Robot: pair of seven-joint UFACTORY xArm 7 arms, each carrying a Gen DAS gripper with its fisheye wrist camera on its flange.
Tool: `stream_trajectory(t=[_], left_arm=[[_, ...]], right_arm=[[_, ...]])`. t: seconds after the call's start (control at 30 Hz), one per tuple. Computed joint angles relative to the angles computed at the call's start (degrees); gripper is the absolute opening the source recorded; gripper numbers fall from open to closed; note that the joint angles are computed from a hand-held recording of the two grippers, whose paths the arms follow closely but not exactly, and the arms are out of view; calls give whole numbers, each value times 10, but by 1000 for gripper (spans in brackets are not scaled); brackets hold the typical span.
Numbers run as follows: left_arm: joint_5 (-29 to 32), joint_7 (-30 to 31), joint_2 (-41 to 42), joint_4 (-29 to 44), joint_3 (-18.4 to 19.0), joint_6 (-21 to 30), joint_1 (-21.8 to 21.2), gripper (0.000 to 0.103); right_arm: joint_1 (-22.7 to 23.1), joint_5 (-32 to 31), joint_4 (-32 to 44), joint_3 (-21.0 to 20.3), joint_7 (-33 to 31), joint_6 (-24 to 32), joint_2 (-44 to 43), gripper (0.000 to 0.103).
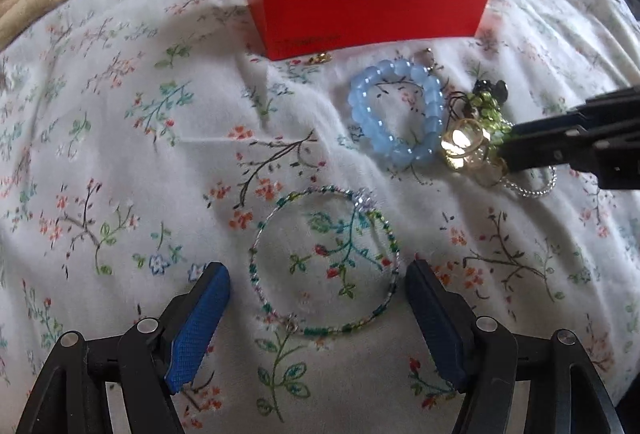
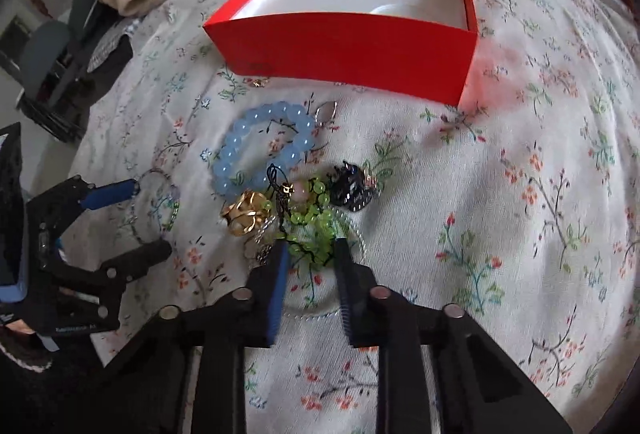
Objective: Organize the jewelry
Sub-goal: 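Carry the green-beaded bracelet with the left tool while the right tool grasps the green charm, then lower both held pieces into the red box and open both tools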
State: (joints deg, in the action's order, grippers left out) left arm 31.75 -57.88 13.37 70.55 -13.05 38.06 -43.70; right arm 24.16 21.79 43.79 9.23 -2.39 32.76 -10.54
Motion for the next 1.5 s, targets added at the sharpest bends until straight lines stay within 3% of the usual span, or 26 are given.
stream_trajectory(t=[0.1, 0.13, 0.2, 0.33, 0.9, 1.5], left_arm=[[5, -6, 2, 1, 2, -4, -2, 75], [7, -7, 2, 1, 2, -3, -3, 70], [11, -12, -2, 0, 2, -4, -3, 57], [3, -13, -9, -7, -1, -11, 1, 54], [28, -38, -21, 21, -2, -12, 7, 54], [22, -22, 47, 148, 36, -22, 8, 54]], right_arm=[[-2, -11, 2, 2, 5, -3, 1, 16], [-1, -12, 3, 2, 5, -3, 0, 11], [1, -9, 0, 1, -3, -5, -7, 11], [3, -9, -2, -3, -8, -6, -24, 11], [1, 26, 13, -29, -32, -13, -80, 11], [-31, -11, 88, -27, 7, -17, -46, 11]])
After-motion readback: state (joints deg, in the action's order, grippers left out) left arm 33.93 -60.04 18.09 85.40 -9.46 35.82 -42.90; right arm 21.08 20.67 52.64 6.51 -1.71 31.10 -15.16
